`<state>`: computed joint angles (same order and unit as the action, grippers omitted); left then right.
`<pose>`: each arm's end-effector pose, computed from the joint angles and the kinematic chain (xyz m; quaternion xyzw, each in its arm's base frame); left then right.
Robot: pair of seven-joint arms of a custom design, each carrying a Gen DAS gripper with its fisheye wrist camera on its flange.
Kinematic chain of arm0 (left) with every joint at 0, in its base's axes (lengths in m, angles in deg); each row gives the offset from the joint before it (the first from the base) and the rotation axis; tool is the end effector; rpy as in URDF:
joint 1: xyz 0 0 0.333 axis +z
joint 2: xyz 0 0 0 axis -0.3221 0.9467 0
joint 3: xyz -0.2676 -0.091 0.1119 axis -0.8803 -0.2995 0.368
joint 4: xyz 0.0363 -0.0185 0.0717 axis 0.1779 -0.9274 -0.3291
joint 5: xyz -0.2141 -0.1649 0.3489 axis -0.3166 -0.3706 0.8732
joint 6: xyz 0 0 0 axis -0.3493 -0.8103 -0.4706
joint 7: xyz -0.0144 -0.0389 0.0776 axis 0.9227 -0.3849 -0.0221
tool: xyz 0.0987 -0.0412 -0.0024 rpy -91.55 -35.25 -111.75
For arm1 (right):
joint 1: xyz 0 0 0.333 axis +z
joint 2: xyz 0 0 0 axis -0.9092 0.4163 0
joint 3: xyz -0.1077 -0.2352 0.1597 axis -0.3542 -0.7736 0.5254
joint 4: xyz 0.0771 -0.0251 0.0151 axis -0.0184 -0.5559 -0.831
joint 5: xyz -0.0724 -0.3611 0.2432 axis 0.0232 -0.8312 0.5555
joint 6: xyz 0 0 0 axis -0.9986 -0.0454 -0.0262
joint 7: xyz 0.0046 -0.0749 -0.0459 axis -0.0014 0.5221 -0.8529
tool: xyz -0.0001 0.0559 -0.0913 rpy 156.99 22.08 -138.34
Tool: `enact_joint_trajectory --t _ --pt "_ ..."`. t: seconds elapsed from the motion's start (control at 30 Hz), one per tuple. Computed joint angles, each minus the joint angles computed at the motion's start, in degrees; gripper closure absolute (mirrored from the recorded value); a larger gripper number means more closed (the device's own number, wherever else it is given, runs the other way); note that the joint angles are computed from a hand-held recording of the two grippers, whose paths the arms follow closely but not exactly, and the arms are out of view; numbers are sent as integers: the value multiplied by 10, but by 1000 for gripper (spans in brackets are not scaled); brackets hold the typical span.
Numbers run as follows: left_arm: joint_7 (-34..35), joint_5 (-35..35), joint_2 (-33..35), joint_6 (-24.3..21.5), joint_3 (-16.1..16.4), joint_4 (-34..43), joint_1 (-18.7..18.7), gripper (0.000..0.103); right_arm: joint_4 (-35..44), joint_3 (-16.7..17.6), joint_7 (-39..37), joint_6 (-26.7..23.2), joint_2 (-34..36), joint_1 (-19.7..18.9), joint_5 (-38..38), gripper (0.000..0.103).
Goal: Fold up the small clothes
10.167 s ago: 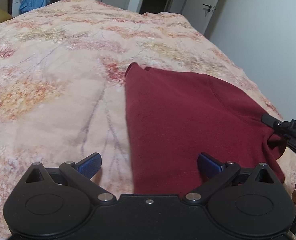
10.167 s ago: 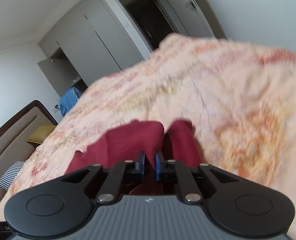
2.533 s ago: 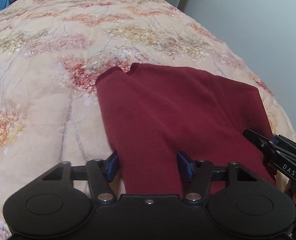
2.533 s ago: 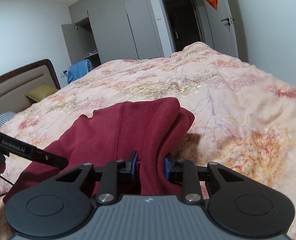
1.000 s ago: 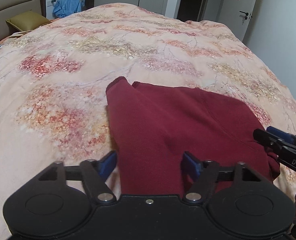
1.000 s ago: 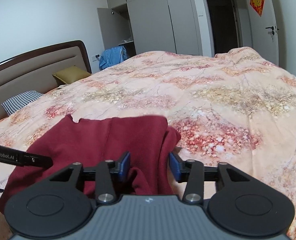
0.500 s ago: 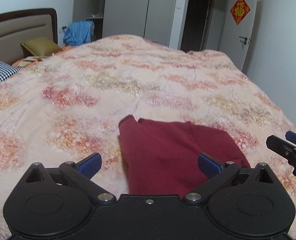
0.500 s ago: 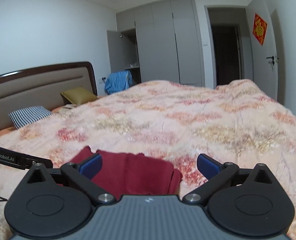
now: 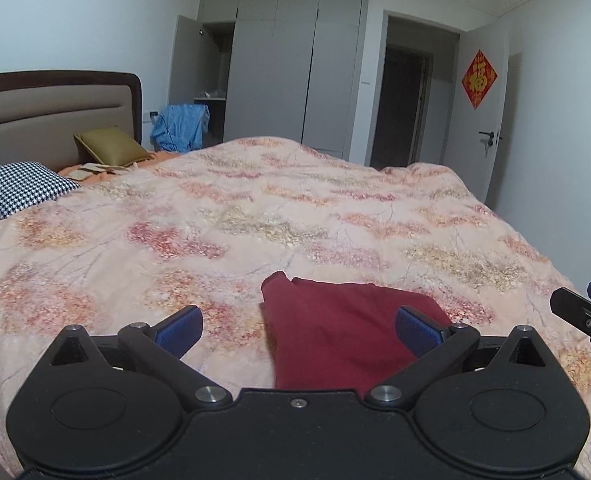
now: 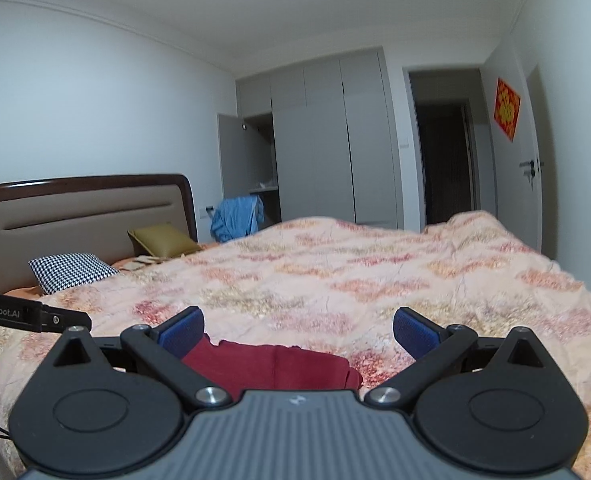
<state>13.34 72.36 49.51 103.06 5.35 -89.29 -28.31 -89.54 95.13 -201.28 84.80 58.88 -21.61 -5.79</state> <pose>0.4535 -0.2897 0.5486 -0.4869 0.6784 -0.4765 0.2751 0.3649 0.5174 0.5064 -0.4577 0.5828 -0.4980 0.4504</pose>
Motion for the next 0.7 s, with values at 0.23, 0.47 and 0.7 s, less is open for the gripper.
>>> enact_joint_trajectory --t 0.23,0.47,0.7 --pt "-23 11 -100 30 -35 -87 34 1 0 24 -5 -70 8 37 -14 0" --pt "-37 -5 -183 75 -86 -169 80 1 5 36 17 -150 34 87 -8 0" --pt "-58 -36 -244 88 -101 -248 75 1 25 35 52 -216 75 140 30 0"
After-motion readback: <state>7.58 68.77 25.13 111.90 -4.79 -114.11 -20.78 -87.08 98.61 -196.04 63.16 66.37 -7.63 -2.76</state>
